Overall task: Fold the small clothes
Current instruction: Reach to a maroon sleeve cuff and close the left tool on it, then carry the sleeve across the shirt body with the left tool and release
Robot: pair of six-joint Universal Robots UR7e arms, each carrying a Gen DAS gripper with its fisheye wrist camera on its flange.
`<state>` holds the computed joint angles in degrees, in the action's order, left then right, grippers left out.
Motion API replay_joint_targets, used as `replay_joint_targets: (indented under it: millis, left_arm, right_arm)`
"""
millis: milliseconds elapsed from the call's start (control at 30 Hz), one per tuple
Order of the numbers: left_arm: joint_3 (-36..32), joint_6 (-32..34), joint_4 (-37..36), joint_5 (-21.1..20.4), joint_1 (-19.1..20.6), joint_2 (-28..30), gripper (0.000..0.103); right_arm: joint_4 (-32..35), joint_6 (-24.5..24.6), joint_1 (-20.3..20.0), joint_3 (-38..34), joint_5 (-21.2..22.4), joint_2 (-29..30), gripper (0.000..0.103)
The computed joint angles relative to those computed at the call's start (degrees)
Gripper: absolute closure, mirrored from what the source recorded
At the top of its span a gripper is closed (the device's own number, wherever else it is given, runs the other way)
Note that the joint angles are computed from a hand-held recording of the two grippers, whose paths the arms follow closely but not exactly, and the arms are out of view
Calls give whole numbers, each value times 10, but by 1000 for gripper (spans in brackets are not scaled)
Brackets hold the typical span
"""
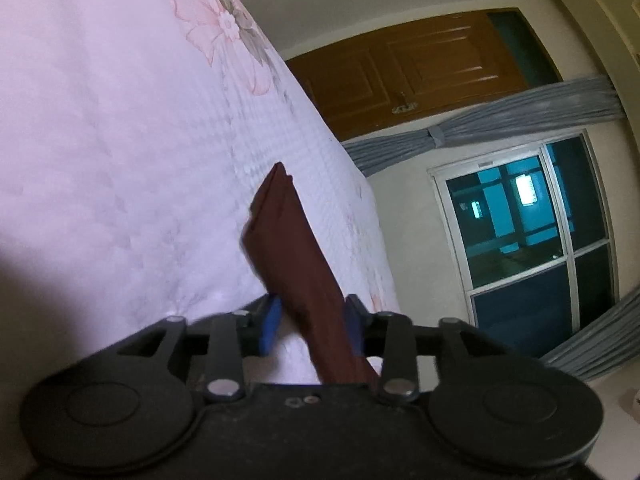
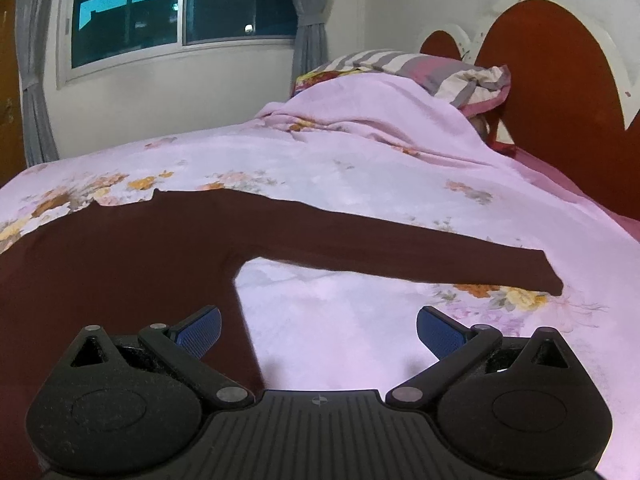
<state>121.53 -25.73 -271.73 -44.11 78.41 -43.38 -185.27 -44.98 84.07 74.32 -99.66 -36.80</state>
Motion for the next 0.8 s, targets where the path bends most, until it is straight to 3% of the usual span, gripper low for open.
replay_joint_targets:
  millis: [100, 233, 267, 333, 400, 467, 600, 700, 800]
  left_arm:
    - [-13, -6, 41, 17, 1, -18, 59]
    - [-33, -17, 64, 4, 23, -31, 64]
    - [-34, -17, 61, 1, 26, -28, 69]
    - [-37, -16, 97, 23, 29, -35, 90]
    - [-39, -16, 168, 39, 33, -58, 99]
    - [-53, 38, 199, 53, 24, -71, 100]
    - [-123, 164, 213, 2, -5, -76, 100]
    - [-219, 230, 306, -36, -31, -55, 100]
    - [-346, 282, 427, -67, -54, 4, 100]
  right_arm:
    - [1, 2, 1, 3, 5, 1, 0]
    - [-4, -7, 2, 3, 7, 4, 0]
    - [-6, -8, 1, 5, 7, 3, 0]
    - [-7, -7, 0, 3, 7, 3, 0]
    - [-8, -7, -2, -4, 8, 6, 0]
    - [-3, -7, -6, -14, 11, 8, 0]
    - [8, -8, -16, -44, 14, 15, 0]
    - [16, -7, -24, -78, 8, 26, 0]
    - [27, 1, -34, -107, 9, 31, 0]
